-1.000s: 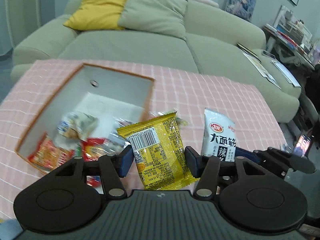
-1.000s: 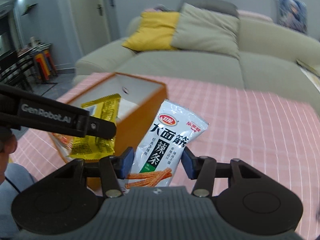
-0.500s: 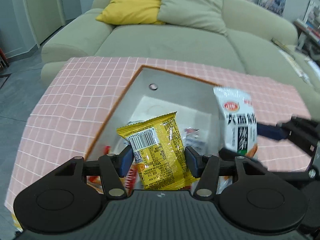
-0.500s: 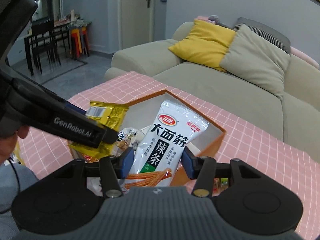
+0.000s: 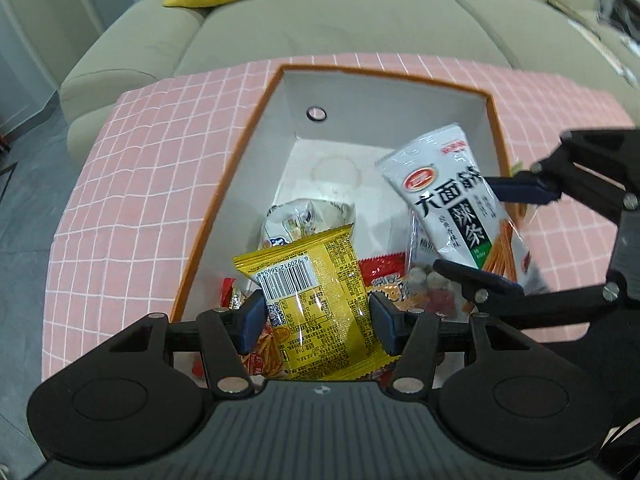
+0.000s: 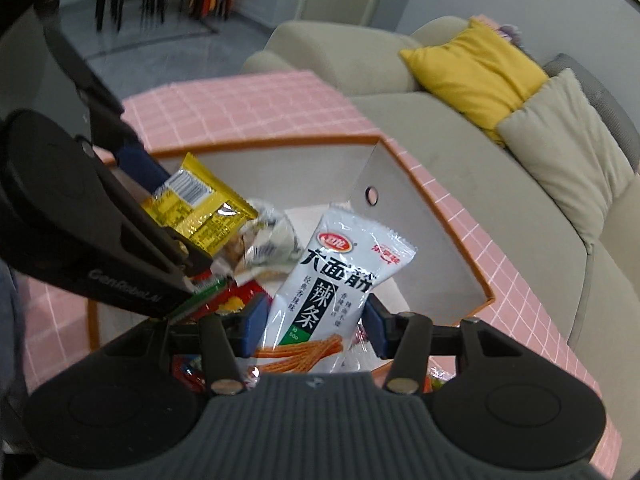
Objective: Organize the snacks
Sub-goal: 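Carry both packets into the box and open both tools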
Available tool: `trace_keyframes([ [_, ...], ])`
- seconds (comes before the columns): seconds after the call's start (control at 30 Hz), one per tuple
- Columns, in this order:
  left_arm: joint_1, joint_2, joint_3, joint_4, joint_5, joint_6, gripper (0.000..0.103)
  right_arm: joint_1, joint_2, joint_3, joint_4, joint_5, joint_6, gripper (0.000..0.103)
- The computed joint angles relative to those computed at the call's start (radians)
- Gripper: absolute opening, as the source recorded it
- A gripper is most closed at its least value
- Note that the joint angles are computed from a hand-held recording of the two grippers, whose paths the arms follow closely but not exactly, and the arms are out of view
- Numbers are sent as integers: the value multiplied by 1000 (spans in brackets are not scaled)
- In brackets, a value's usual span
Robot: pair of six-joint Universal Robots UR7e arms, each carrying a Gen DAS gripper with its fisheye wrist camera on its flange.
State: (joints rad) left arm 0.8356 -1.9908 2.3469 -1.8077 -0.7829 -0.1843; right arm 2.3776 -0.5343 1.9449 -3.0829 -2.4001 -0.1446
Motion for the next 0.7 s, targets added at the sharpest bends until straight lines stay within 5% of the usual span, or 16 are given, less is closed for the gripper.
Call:
trace_keyframes([
  [0.23, 44, 59, 2, -30, -10, 64, 63, -40, 23, -43, 115, 6, -21, 45],
  [0.3, 55, 74, 0, -35, -15, 74, 63, -52, 24, -49, 147, 15, -16, 27],
  [0.7, 88, 143, -5, -63, -17, 100, 63, -69, 7, -10, 90, 9, -11, 40],
])
